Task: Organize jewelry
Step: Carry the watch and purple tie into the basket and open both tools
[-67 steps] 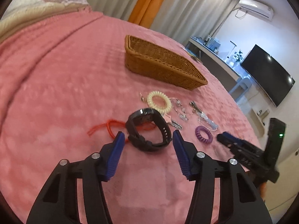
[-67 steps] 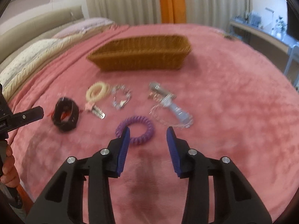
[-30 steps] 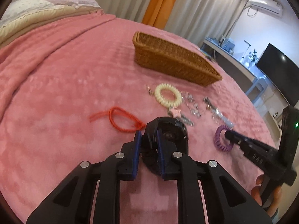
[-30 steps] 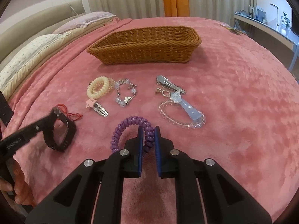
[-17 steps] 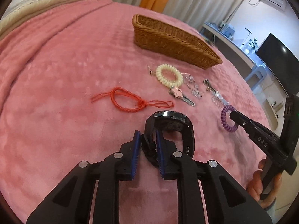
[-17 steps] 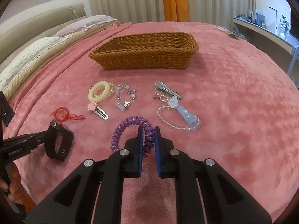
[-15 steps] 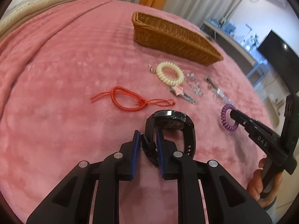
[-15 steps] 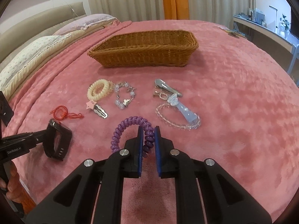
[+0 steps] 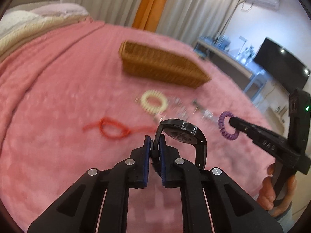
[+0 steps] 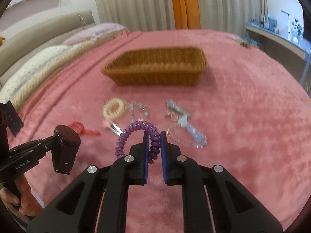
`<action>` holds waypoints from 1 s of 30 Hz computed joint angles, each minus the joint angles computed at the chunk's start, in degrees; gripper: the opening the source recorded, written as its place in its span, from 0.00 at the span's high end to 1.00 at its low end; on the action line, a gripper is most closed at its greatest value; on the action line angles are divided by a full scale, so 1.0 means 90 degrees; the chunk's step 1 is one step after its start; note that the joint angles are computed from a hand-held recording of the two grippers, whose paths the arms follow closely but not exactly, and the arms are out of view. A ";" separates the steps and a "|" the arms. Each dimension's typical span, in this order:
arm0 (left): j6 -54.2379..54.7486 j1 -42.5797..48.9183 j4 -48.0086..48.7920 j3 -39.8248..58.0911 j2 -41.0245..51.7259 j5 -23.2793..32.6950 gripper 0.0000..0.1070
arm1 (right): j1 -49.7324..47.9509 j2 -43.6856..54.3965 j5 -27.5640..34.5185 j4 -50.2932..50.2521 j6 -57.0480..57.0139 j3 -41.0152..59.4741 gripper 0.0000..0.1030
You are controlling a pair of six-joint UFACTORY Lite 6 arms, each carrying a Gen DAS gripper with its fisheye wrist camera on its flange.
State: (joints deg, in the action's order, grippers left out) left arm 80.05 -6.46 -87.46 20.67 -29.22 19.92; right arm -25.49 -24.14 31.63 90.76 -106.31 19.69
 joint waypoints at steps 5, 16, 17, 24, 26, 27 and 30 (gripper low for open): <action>-0.0520 -0.0030 0.0282 0.0842 -0.0056 0.0085 0.94 | -0.0104 -0.0430 0.0320 -0.0447 0.0762 0.0619 0.91; 0.0329 -0.0722 -0.0827 0.5053 0.3821 -0.0708 0.93 | 0.1317 0.3132 -0.1240 0.0577 0.0844 0.4793 0.91; 0.0277 -0.0792 -0.0745 0.5544 0.4318 -0.0837 0.93 | 0.1329 0.3582 -0.1254 0.0387 0.1094 0.5245 0.91; -0.3868 -0.0907 0.3489 0.8846 0.7351 -0.0978 0.93 | 0.1666 0.6527 -0.1682 -0.2084 0.3861 0.8307 0.91; -0.5152 -0.0877 0.4821 0.9620 0.8024 -0.0812 0.93 | 0.1700 0.7279 -0.1586 -0.3273 0.5127 0.9151 0.91; -0.5812 -0.0854 0.5488 1.0159 0.8450 -0.0650 0.93 | 0.1723 0.7463 -0.1543 -0.3685 0.5546 0.9334 0.91; -0.7801 -0.0870 0.7486 1.1702 0.9563 0.0002 0.93 | 0.1748 0.8223 -0.1259 -0.4972 0.6836 1.0225 0.91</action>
